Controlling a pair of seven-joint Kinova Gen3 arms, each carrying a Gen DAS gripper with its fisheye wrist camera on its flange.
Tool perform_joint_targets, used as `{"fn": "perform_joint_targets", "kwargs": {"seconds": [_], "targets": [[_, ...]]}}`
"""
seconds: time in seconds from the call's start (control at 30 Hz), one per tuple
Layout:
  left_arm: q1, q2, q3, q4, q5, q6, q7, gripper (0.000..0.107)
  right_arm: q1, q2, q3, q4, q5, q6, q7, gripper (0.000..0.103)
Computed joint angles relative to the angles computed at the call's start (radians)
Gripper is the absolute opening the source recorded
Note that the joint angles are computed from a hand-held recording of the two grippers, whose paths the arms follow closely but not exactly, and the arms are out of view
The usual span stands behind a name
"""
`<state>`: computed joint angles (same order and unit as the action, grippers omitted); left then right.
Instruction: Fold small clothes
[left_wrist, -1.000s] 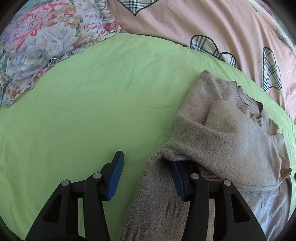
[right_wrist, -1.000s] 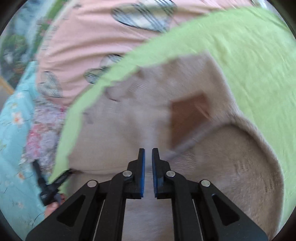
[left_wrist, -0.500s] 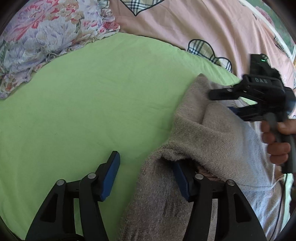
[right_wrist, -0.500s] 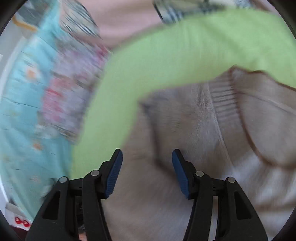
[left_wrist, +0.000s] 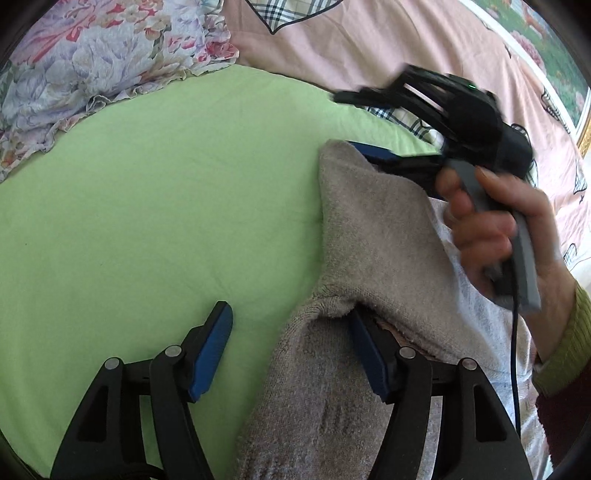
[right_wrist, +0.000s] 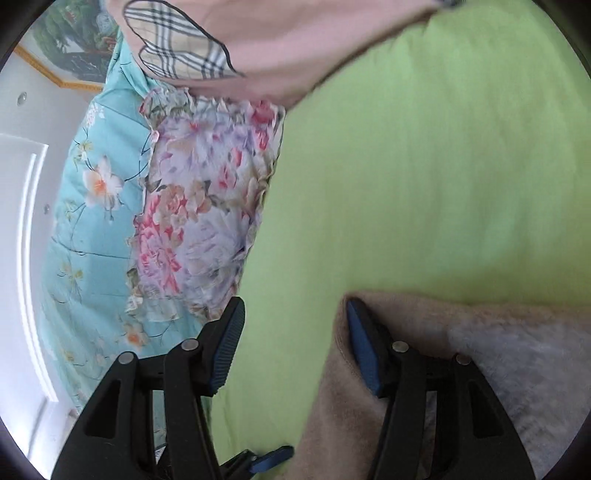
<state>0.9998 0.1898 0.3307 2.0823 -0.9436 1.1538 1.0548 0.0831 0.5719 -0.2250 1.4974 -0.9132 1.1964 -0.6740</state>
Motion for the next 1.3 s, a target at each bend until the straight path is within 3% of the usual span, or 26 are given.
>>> {"fn": "perform_joint_targets", "kwargs": {"seconds": [0.07,0.2,0.27,0.33,0.43,0.57,0.67,0.77,0.8,0.83,0.87,0.97,1.07,1.2,1.27,1.3], "targets": [[-0.006,-0.022,0.025,0.031,-0.027,-0.014,0.052,0.066,0.033,-0.053,-0.010,0.034,0.023,-0.033,0.016,0.059],[0.064,-0.124,-0.035,0.122,-0.097,-0.098,0.122,0.066,0.153,-0.194,0.070,0.153,-0.014,0.025,0.157,0.059],[0.003,-0.152,0.008,0.122,-0.084,-0.099,0.060,0.066,0.219,-0.280,0.115,0.223,-0.008,0.018,0.236,0.061],[-0.075,-0.160,0.053,0.107,-0.070,-0.091,-0.021,0.067,0.265,-0.371,0.207,0.295,-0.004,-0.010,0.310,0.061],[-0.171,-0.197,0.031,0.118,-0.082,-0.180,-0.143,0.067,0.343,-0.453,0.326,0.373,-0.002,-0.078,0.378,0.061],[-0.297,-0.196,-0.020,0.104,-0.080,-0.343,-0.306,0.067,0.431,-0.450,0.431,0.392,0.008,-0.106,0.353,0.061],[-0.393,-0.165,-0.032,0.089,-0.047,-0.444,-0.428,0.067,0.470,-0.433,0.411,0.398,0.039,-0.109,0.361,0.061],[-0.437,-0.137,-0.015,0.047,0.026,-0.433,-0.550,0.067,0.425,-0.473,0.401,0.456,0.061,-0.219,0.398,0.059],[-0.431,-0.131,-0.028,0.035,0.053,-0.428,-0.587,0.067,0.392,-0.481,0.409,0.463,0.078,-0.241,0.388,0.053],[-0.410,-0.125,-0.054,0.028,0.067,-0.426,-0.608,0.067,0.376,-0.479,0.408,0.459,0.092,-0.247,0.372,0.024],[-0.399,-0.121,-0.062,0.021,0.069,-0.417,-0.612,0.067,0.377,-0.474,0.402,0.453,0.090,-0.236,0.371,0.012],[-0.390,-0.122,-0.070,0.017,0.078,-0.411,-0.624,0.067,0.402,-0.540,0.410,0.491,0.026,-0.248,0.456,0.012],[-0.387,-0.117,-0.076,0.015,0.083,-0.408,-0.626,0.067,0.419,-0.575,0.469,0.494,-0.042,-0.212,0.506,0.012],[-0.382,-0.090,-0.088,-0.014,0.088,-0.381,-0.639,0.066,0.382,-0.543,0.456,0.501,0.037,-0.298,0.449,0.012],[-0.377,-0.083,-0.095,-0.023,0.087,-0.376,-0.650,0.060,0.378,-0.542,0.451,0.520,0.044,-0.329,0.463,0.012],[-0.376,-0.085,-0.100,-0.018,0.078,-0.388,-0.649,0.048,0.381,-0.550,0.453,0.531,0.034,-0.334,0.477,0.012]]}}
